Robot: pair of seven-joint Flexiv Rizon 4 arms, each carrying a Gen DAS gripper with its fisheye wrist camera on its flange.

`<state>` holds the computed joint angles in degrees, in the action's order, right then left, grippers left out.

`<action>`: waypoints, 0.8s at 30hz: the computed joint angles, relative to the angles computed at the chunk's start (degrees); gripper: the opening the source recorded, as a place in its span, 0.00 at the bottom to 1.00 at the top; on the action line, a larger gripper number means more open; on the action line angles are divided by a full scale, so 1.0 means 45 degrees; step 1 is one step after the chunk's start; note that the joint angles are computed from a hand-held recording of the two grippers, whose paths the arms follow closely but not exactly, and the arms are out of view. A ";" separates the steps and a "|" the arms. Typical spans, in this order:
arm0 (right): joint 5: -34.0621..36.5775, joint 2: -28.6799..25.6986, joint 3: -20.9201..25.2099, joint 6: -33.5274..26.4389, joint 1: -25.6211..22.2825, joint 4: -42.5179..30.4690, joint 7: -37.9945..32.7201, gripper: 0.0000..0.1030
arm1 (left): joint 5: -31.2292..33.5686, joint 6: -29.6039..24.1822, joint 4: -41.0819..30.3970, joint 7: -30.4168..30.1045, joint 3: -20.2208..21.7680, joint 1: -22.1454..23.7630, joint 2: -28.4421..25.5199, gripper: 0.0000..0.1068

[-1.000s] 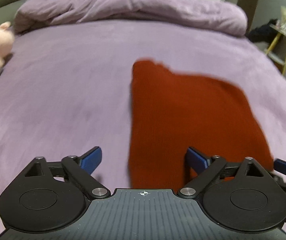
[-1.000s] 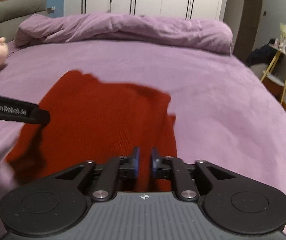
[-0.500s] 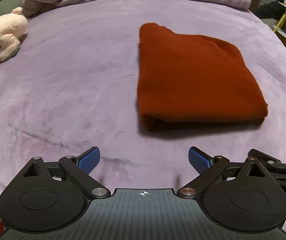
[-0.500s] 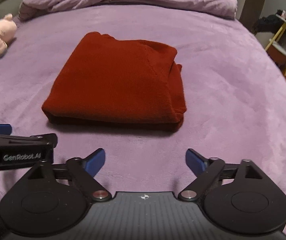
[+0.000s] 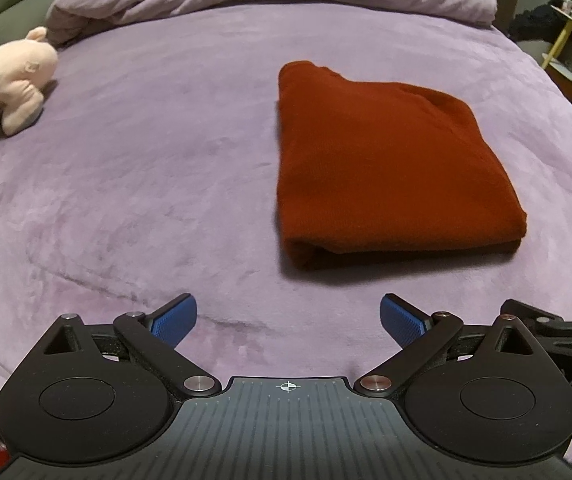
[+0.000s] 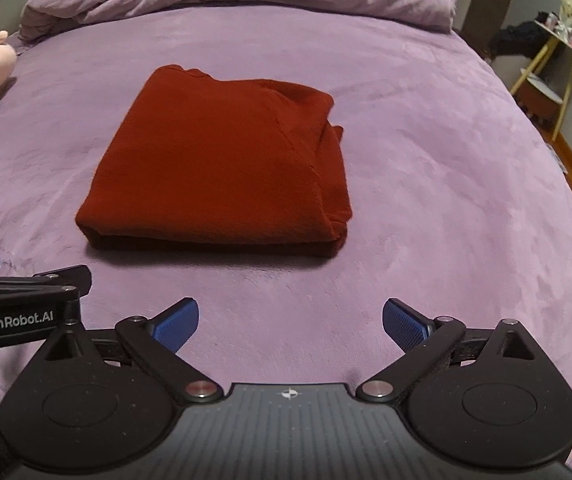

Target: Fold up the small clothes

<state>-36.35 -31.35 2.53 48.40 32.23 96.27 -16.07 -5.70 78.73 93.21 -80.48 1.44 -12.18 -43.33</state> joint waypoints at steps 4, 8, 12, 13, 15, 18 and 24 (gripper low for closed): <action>0.0038 0.0006 0.0008 -0.0379 0.0052 -0.0066 0.0005 0.96 | -0.0042 -0.0158 -0.0023 0.0090 -0.0147 0.0074 0.0028 0.94; 0.0151 0.0038 0.0068 -0.0521 0.0013 -0.0038 0.0048 0.96 | -0.0131 -0.0286 -0.0052 0.0045 -0.0169 0.0102 0.0021 0.94; 0.0201 0.0052 0.0084 -0.0623 -0.0001 -0.0034 0.0109 0.96 | -0.0013 -0.0300 -0.0103 -0.0068 0.0004 -0.0042 0.0017 0.94; 0.0224 0.0050 0.0094 -0.0636 -0.0019 -0.0042 0.0094 0.96 | 0.0005 -0.0288 -0.0100 -0.0080 0.0003 -0.0048 0.0022 0.94; 0.0271 0.0053 0.0110 -0.0632 -0.0046 -0.0052 0.0101 0.96 | 0.0030 -0.0263 -0.0096 -0.0054 -0.0026 -0.0020 0.0027 0.94; 0.0273 0.0083 0.0095 -0.0634 -0.0049 -0.0009 0.0183 0.96 | 0.0069 -0.0313 -0.0113 -0.0096 0.0027 -0.0052 0.0039 0.94; 0.0251 0.0138 0.0103 -0.0603 -0.0088 0.0065 0.0272 0.96 | 0.0107 -0.0302 -0.0119 -0.0118 0.0009 -0.0032 0.0050 0.94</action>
